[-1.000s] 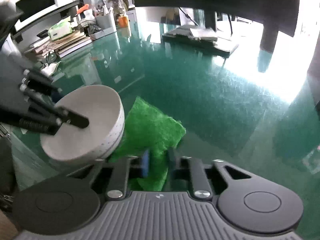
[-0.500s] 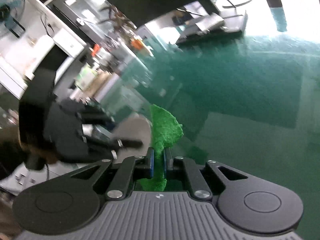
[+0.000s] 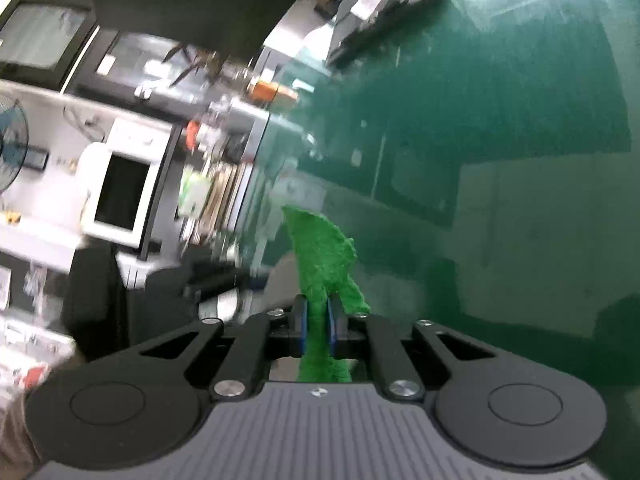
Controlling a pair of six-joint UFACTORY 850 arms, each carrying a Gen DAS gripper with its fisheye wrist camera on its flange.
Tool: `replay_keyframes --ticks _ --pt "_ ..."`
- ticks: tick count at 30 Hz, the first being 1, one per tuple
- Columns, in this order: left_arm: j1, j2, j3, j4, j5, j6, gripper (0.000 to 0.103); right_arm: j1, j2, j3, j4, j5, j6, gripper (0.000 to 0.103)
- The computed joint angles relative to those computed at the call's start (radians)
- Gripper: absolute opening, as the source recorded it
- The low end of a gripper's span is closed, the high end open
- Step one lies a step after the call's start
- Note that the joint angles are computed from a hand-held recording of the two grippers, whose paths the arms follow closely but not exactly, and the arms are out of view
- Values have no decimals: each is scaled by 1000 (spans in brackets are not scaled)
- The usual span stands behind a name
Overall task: Clean bowl
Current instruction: 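Wipe the green cloth across the bowl's outer wall with the right gripper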
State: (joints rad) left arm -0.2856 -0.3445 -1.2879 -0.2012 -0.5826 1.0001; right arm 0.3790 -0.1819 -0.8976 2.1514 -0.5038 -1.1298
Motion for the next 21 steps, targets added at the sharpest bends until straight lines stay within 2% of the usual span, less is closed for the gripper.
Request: replay_keyframes --ticks 4,7,11,15,18,21 --pt "1 0 -1 -19 -8 22 31 -1 -13 -4 -4 -7 7 10" --pt "-1 1 1 -41 -7 49 33 1 38 56 -38 -17 43 10" --pt "-1 3 6 -53 -2 65 33 17 77 92 -176 7 184 10" --pt "-1 7 12 -54 5 62 33 33 66 67 -107 90 156 11" --pt "-1 10 15 -54 7 59 33 19 69 69 53 44 24 10" --pt "2 9 15 -67 4 73 33 26 76 62 -11 50 70 10"
